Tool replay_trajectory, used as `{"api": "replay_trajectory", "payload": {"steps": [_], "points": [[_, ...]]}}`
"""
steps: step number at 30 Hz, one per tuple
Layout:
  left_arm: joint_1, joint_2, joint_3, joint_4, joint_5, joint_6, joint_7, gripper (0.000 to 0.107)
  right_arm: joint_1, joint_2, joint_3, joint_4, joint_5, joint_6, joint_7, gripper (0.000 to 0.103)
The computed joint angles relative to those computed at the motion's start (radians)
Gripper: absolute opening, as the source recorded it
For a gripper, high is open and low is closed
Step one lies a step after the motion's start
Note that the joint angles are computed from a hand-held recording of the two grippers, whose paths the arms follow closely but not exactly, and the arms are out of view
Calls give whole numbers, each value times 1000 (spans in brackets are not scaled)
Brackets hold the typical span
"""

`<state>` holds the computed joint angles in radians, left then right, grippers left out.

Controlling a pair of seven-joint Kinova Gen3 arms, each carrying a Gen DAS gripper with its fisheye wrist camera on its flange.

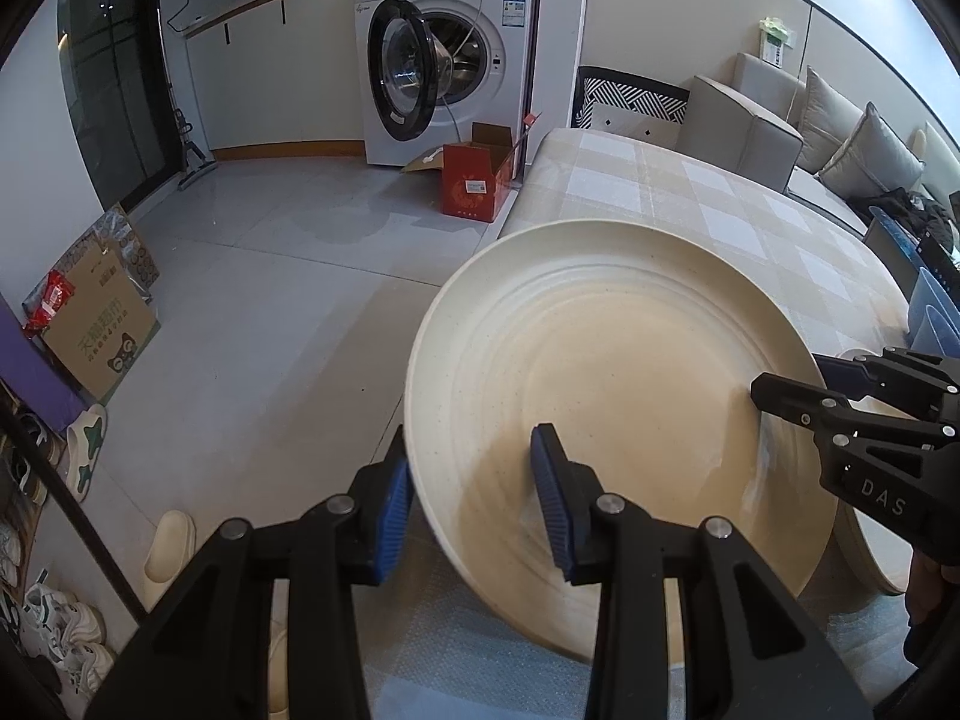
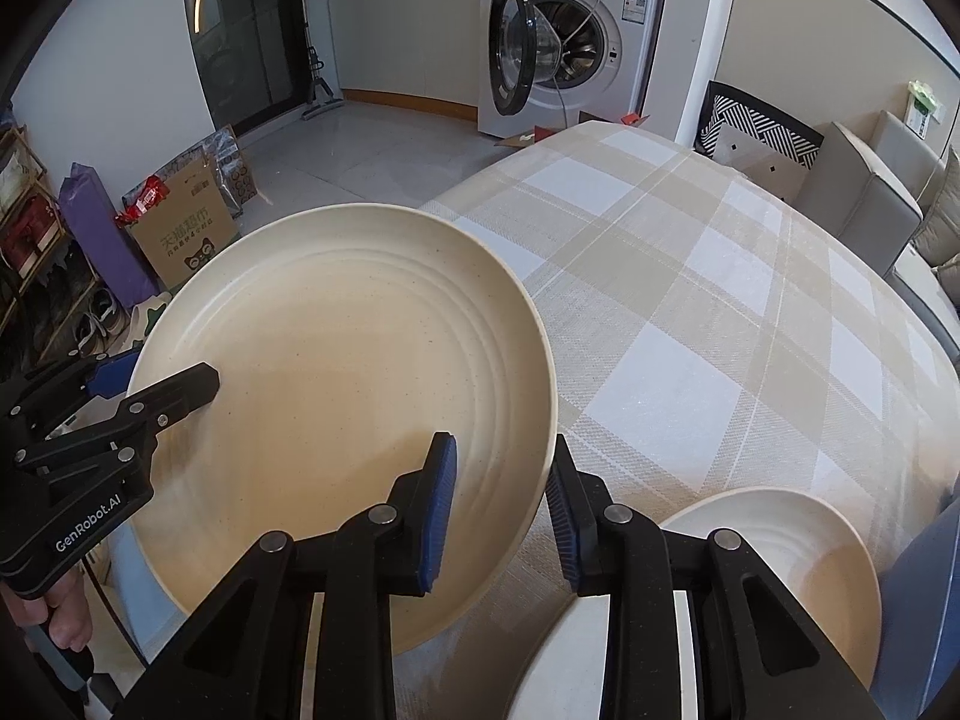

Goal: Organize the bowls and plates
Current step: 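Lift the cream plate with both grippers and carry it toward the blue bowls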

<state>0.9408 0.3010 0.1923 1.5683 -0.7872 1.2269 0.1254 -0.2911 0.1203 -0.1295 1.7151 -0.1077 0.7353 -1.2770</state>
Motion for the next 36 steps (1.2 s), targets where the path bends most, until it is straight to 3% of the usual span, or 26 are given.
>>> {"api": "replay_trajectory", "payload": {"steps": [36], "points": [[60, 67, -35, -157, -20, -4, -139, 37, 80, -144, 53, 80, -31, 10, 12, 30]]}}
